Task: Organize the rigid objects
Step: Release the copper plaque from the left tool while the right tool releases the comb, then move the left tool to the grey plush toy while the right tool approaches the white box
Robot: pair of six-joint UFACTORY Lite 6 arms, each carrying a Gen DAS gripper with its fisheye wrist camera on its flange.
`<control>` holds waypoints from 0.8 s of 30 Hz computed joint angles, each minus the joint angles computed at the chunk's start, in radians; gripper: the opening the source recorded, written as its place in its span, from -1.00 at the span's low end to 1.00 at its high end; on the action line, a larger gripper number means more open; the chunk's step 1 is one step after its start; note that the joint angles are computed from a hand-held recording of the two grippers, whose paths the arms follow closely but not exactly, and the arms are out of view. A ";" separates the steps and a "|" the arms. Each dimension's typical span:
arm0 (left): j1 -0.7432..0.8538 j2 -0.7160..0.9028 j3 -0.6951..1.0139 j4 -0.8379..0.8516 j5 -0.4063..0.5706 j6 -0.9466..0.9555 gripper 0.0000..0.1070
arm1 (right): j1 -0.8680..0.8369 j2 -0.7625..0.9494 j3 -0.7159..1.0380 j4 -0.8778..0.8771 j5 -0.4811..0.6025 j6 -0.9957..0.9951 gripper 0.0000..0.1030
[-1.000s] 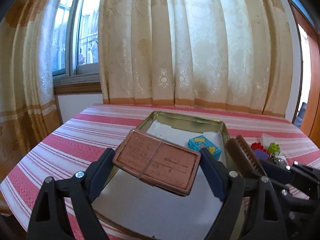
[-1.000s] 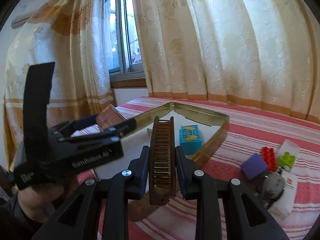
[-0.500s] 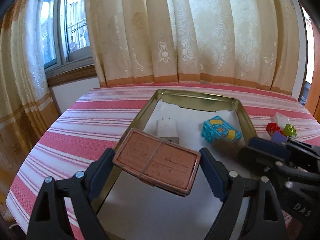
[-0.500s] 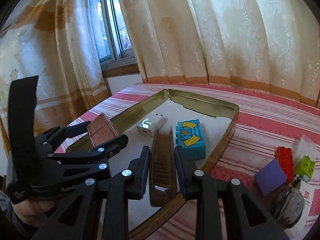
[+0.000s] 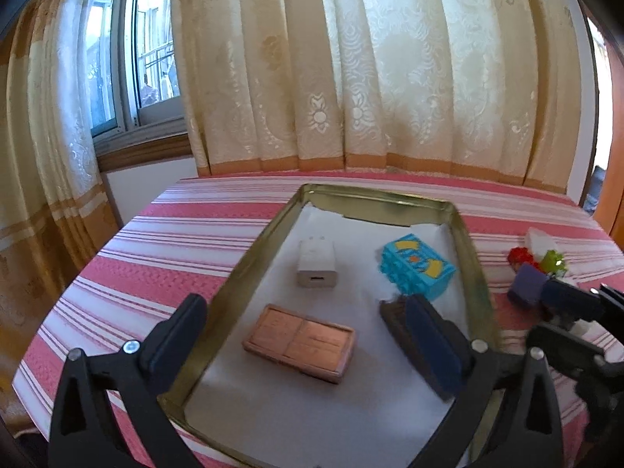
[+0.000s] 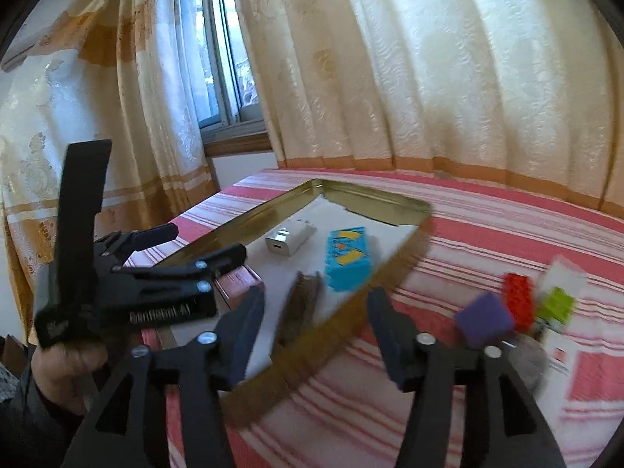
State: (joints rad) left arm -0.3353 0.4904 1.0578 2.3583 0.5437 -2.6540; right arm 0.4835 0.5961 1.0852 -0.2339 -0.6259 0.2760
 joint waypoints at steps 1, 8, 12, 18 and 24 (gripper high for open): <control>-0.013 -0.009 -0.012 0.001 0.010 -0.015 0.92 | -0.024 -0.049 -0.081 0.011 -0.042 -0.016 0.26; -0.204 -0.029 -0.025 -0.023 0.067 -0.062 0.92 | -0.225 -0.234 -0.384 -0.007 -0.176 -0.018 0.34; -0.315 0.049 0.091 -0.117 0.052 0.054 0.92 | -0.346 -0.291 -0.472 -0.032 -0.215 -0.016 0.35; -0.386 0.231 0.344 -0.288 -0.039 0.260 0.92 | -0.458 -0.279 -0.484 -0.085 -0.233 0.016 0.35; -0.391 0.366 0.555 -0.486 -0.134 0.465 0.92 | -0.537 -0.274 -0.490 -0.114 -0.238 0.049 0.36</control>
